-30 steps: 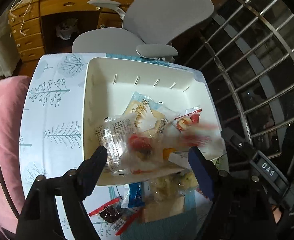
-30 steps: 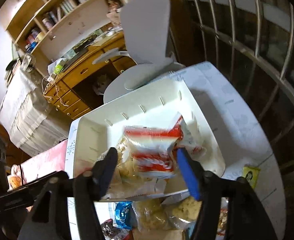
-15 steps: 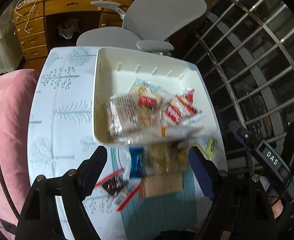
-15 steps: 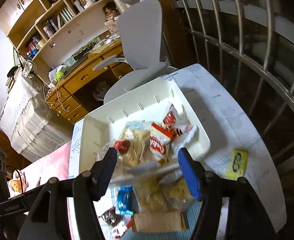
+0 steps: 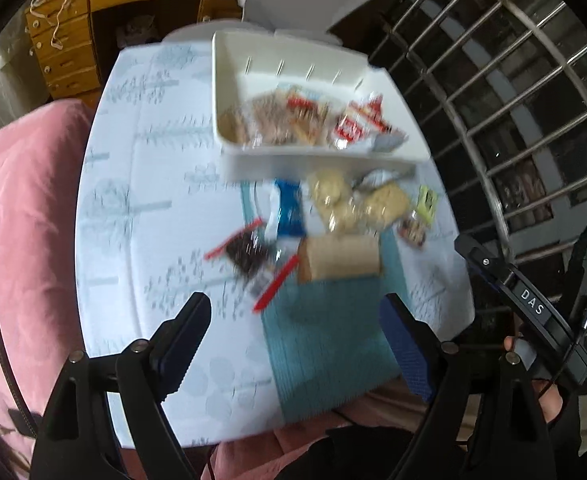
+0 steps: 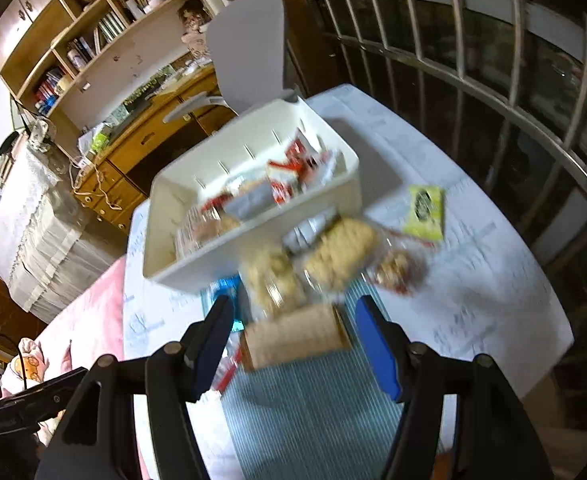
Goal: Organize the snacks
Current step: 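Move both grippers back toward the snacks left on the table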
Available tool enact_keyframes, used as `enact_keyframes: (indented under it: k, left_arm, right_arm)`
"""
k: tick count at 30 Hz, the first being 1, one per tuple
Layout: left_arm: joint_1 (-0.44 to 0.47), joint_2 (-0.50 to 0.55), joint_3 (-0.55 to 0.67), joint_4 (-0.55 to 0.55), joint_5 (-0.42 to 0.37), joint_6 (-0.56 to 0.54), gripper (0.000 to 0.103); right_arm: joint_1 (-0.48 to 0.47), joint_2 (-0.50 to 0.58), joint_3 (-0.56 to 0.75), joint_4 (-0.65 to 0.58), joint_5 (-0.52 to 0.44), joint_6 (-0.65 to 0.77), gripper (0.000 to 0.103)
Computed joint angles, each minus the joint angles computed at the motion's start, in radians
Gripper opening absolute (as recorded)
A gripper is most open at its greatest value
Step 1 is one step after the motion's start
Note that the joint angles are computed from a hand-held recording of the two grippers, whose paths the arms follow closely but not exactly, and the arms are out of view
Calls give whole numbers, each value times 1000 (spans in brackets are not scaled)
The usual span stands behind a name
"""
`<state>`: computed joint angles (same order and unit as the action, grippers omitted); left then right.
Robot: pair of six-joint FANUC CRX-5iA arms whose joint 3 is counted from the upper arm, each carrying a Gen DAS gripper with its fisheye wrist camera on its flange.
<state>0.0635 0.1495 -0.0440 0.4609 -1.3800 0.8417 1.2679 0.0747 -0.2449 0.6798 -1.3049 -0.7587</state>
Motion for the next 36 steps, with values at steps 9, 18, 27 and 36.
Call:
enact_keyframes:
  k: [9, 18, 27, 36]
  left_arm:
    - [-18, 15, -25, -95, -71, 114, 85]
    - [-77, 50, 4, -204, -74, 271, 85]
    - [-121, 56, -1, -210, -34, 441, 88]
    - [-205, 64, -29, -213, 15, 694, 88]
  right_arm:
    - [55, 75, 86, -145, -91, 76, 64]
    - [65, 112, 121, -214, -96, 238, 64]
    - [50, 93, 78, -221, -80, 463, 65]
    - [35, -3, -56, -189, 0, 730, 71]
